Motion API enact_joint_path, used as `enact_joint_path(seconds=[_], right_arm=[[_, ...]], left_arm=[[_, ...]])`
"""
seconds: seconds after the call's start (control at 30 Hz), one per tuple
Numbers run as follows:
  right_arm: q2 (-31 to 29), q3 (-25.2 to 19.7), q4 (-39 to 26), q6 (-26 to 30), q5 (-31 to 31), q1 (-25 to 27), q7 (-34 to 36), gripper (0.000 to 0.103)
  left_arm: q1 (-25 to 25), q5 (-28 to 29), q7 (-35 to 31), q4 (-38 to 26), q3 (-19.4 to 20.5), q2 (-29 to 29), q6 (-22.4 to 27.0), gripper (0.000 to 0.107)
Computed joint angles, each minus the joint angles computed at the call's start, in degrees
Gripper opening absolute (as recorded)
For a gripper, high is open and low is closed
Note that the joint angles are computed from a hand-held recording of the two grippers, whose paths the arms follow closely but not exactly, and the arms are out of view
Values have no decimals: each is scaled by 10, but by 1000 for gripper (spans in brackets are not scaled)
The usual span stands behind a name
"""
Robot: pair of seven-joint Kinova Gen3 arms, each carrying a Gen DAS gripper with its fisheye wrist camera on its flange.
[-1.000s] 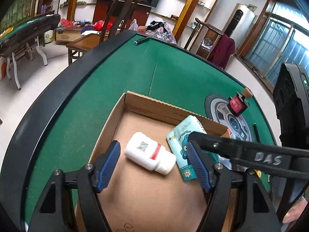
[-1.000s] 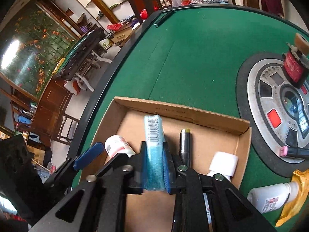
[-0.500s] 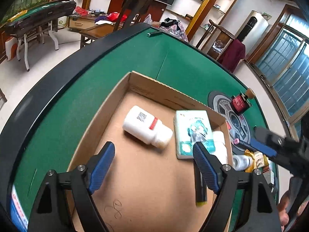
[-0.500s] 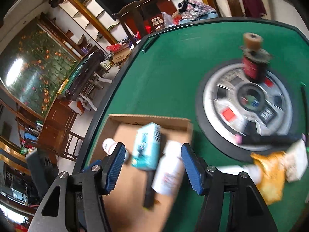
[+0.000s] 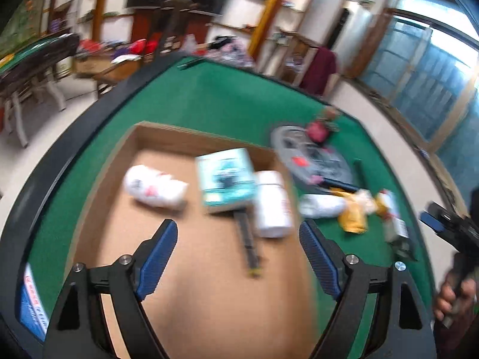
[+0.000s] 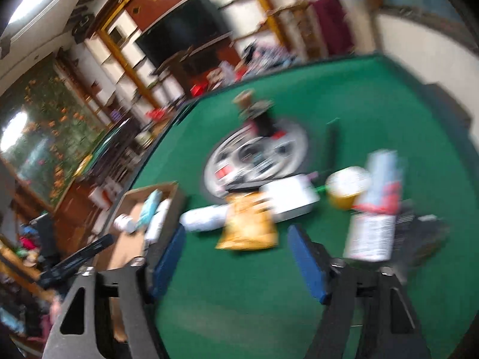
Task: Organize objects
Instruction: 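Grasp the white bottle with blue print using left gripper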
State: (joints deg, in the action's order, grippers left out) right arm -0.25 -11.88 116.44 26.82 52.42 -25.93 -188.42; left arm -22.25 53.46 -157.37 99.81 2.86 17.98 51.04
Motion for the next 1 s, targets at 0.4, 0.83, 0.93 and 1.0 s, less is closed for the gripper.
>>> enact_joint_path(seconds=[0.4, 0.83, 0.93, 1.0], right_arm=[[-21, 10, 110, -16, 202, 60, -246, 88], [-25, 59, 166, -103, 430, 83, -501, 88], [-23, 58, 163, -97, 407, 79, -475, 88], [-19, 56, 159, -98, 393, 79, -457, 88]], left_arm=[[264, -169, -60, 52, -16, -33, -221, 89], [351, -460, 154, -82, -1, 81, -187, 86], [301, -459, 173, -111, 57, 92, -124, 53], [303, -465, 194, -111, 58, 88, -110, 33]])
